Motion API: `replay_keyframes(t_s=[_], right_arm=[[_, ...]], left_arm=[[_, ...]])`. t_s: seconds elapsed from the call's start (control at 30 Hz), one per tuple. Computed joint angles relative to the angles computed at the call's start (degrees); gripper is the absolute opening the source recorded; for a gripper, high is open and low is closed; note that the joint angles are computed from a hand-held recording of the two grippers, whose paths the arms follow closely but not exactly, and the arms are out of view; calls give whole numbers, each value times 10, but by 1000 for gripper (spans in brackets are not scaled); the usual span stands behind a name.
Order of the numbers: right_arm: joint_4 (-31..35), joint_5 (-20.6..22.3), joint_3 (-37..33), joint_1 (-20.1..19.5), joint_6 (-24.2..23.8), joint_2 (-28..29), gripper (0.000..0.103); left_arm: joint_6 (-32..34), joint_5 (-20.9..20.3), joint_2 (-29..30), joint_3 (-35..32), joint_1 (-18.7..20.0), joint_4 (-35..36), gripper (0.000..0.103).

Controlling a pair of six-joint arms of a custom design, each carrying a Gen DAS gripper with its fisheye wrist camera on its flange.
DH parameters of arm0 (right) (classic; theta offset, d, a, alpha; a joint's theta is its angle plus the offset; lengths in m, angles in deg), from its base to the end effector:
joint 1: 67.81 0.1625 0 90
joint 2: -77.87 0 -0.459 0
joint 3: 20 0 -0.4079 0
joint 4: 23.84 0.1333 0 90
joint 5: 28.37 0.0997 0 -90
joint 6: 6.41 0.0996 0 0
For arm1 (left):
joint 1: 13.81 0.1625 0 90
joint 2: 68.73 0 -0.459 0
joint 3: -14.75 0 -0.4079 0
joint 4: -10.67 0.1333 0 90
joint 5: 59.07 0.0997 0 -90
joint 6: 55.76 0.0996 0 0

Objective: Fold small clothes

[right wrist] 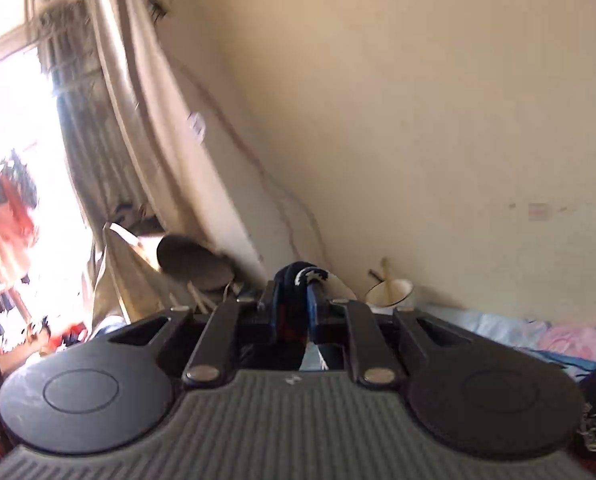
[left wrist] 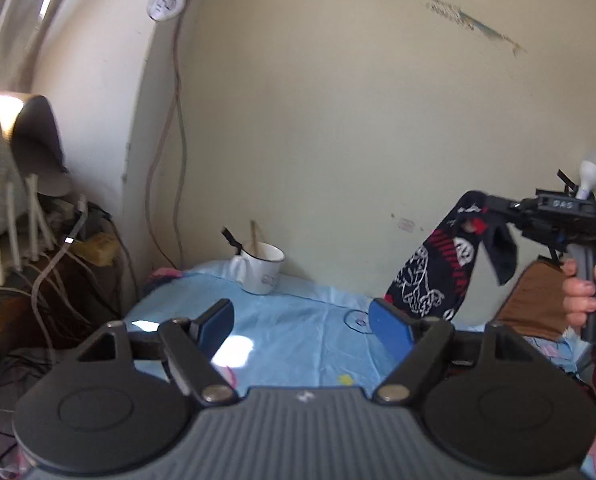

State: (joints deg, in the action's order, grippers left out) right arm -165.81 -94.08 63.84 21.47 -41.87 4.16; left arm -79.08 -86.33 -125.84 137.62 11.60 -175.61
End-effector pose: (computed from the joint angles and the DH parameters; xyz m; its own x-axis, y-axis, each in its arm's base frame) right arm 0.1659 -0.6673 0.5302 -0.7506 -0.6463 0.1374 -0.5231 0.4542 -0.7211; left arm -0.3797 -0.4260 0.1873 -0.8630 0.0557 -0.5022 0.4753 0.4265 -0.7695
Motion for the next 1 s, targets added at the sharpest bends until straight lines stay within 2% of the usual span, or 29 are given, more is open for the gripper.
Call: replay_keyframes(t_s=[0.1, 0.17, 0.23, 0.27, 0.3, 0.33, 0.37, 0.43, 0.47, 0.5, 0.53, 0.57, 0.63, 0.7, 0.77, 0.83, 0.9, 0.93, 0.97, 1.0], right_arm=[[-47, 9, 6, -58, 30, -37, 17], [-65, 0, 11, -103, 47, -57, 18], [-79, -12, 20, -149, 59, -71, 22], [-102, -33, 32, -168, 64, -77, 29], [-122, -61, 41, -181, 58, -80, 45], [-146, -106, 51, -192, 38, -80, 57], [-180, -154, 62, -197, 11, -78, 75], [-266, -238, 83, -203, -48, -65, 77], [-293, -264, 81, -211, -80, -56, 77], [-300, -266, 81, -217, -89, -54, 77], [-291, -248, 79, -224, -87, -55, 77], [-269, -210, 69, -233, -80, -55, 77], [-221, -152, 44, -234, -76, -48, 77], [-137, -104, 8, -213, -95, -26, 77], [-59, -84, -34, -180, -134, 12, 77], [2, -95, -79, -151, -155, 61, 77], [57, -138, -125, -121, -168, 116, 74], [64, -177, -143, -107, -168, 143, 74], [75, -229, -163, -92, -163, 172, 74], [85, -271, -169, -81, -154, 189, 65]], left_arm=[[51, -96, 59, -88, 61, 18, 76], [75, -175, 106, -168, 108, 69, 77], [83, -229, 162, -255, 146, 138, 77], [82, -247, 191, -299, 162, 178, 77], [80, -261, 222, -345, 176, 217, 77], [77, -274, 252, -388, 190, 254, 77], [75, -285, 278, -425, 200, 288, 77], [65, -290, 331, -501, 218, 355, 76], [60, -291, 349, -526, 222, 377, 76], [61, -297, 366, -546, 227, 392, 76], [58, -301, 377, -561, 230, 407, 76], [57, -301, 387, -572, 232, 416, 80], [71, -287, 390, -567, 223, 409, 81], [65, -300, 375, -534, 216, 383, 81], [71, -306, 354, -483, 211, 331, 82], [54, -302, 341, -450, 206, 315, 80], [49, -282, 337, -425, 197, 293, 76], [54, -267, 337, -418, 190, 287, 68], [61, -255, 339, -411, 184, 278, 45], [71, -245, 340, -406, 179, 270, 25]])
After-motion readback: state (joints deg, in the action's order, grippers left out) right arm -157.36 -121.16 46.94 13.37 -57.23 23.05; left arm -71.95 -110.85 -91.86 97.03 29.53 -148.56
